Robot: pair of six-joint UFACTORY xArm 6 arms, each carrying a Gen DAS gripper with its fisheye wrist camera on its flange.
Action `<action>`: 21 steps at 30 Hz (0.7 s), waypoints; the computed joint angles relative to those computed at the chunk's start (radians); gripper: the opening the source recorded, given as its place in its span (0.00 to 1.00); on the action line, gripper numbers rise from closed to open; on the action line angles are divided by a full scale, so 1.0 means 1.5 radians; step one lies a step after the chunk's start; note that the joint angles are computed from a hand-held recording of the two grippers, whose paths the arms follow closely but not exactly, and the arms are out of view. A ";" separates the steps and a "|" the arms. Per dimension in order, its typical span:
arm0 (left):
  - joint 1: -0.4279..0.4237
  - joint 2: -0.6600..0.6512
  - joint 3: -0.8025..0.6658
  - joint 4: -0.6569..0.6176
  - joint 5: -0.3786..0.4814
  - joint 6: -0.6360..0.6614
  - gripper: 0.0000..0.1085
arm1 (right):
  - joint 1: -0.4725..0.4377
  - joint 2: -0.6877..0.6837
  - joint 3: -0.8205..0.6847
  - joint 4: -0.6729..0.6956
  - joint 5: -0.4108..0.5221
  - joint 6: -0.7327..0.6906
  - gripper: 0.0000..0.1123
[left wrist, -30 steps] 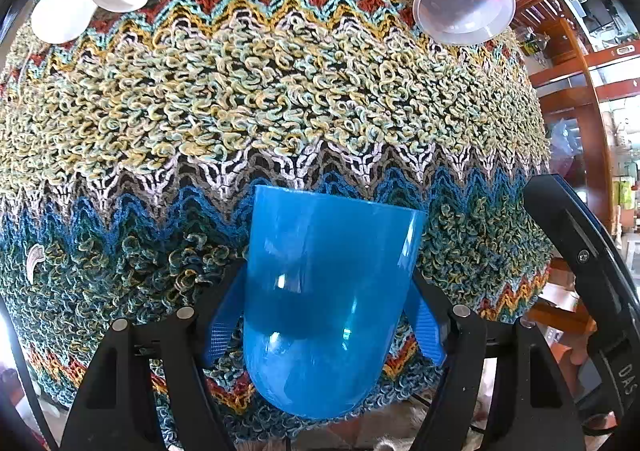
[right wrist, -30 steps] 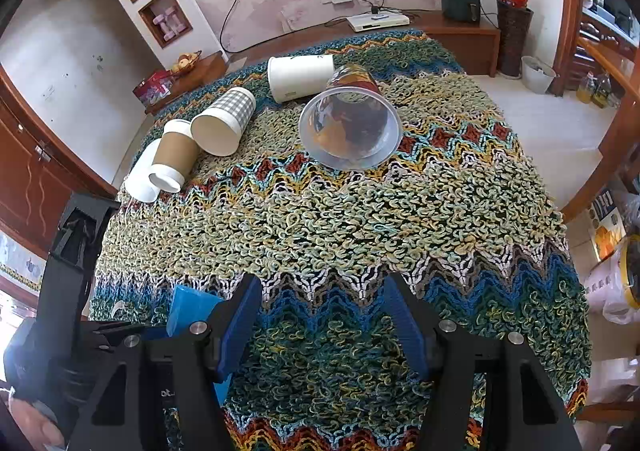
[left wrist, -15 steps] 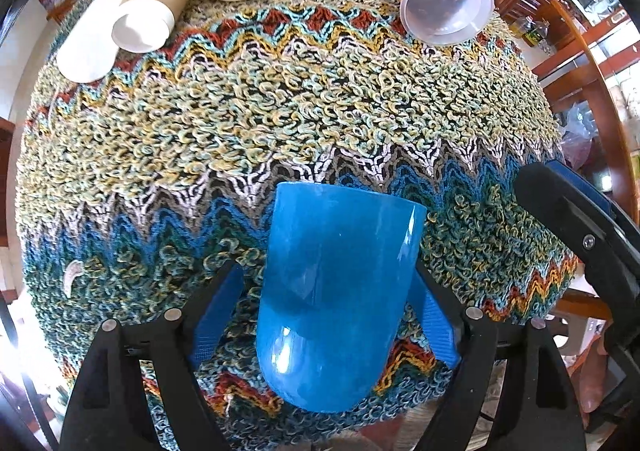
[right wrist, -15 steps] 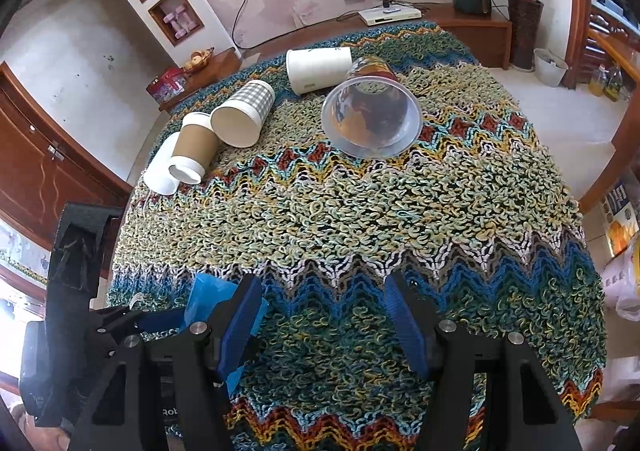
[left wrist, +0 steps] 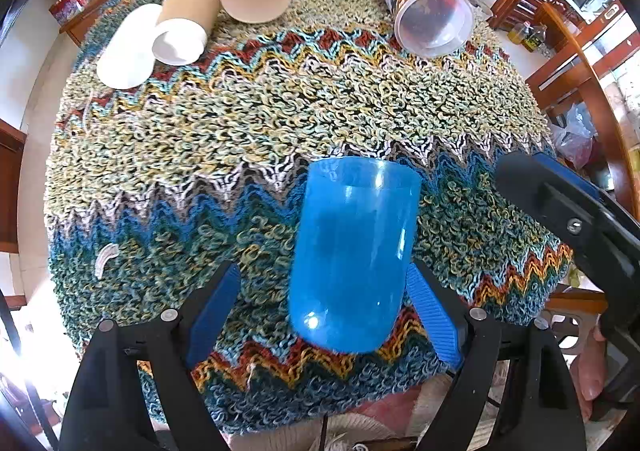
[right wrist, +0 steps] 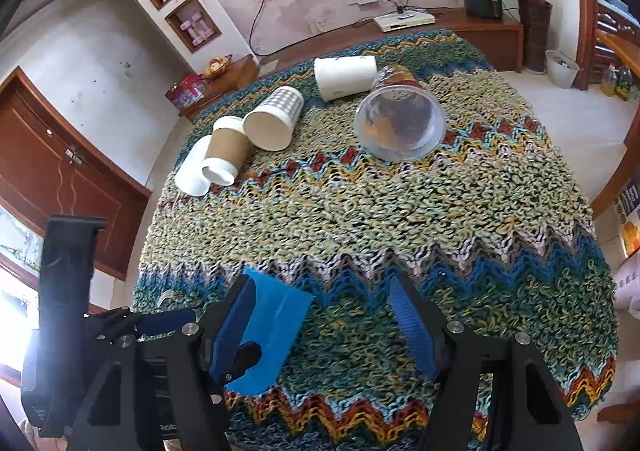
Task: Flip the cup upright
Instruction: 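Close the right gripper on the blue cup while the left gripper releases it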
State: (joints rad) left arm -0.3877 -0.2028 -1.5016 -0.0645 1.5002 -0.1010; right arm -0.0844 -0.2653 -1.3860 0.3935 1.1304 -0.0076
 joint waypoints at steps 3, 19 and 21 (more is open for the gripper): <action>0.003 -0.029 0.018 0.005 -0.004 0.003 0.80 | 0.004 -0.002 0.003 0.014 0.009 0.002 0.63; 0.016 -0.122 0.126 -0.007 -0.048 0.003 0.80 | 0.012 0.020 0.014 0.077 0.076 0.039 0.63; 0.018 -0.120 0.126 -0.013 -0.050 0.003 0.80 | 0.009 0.025 0.014 0.082 0.084 0.044 0.63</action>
State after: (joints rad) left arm -0.3608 -0.3822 -1.3126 -0.0845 1.4247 -0.0964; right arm -0.0705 -0.2280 -1.3647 0.5170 1.2570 0.0589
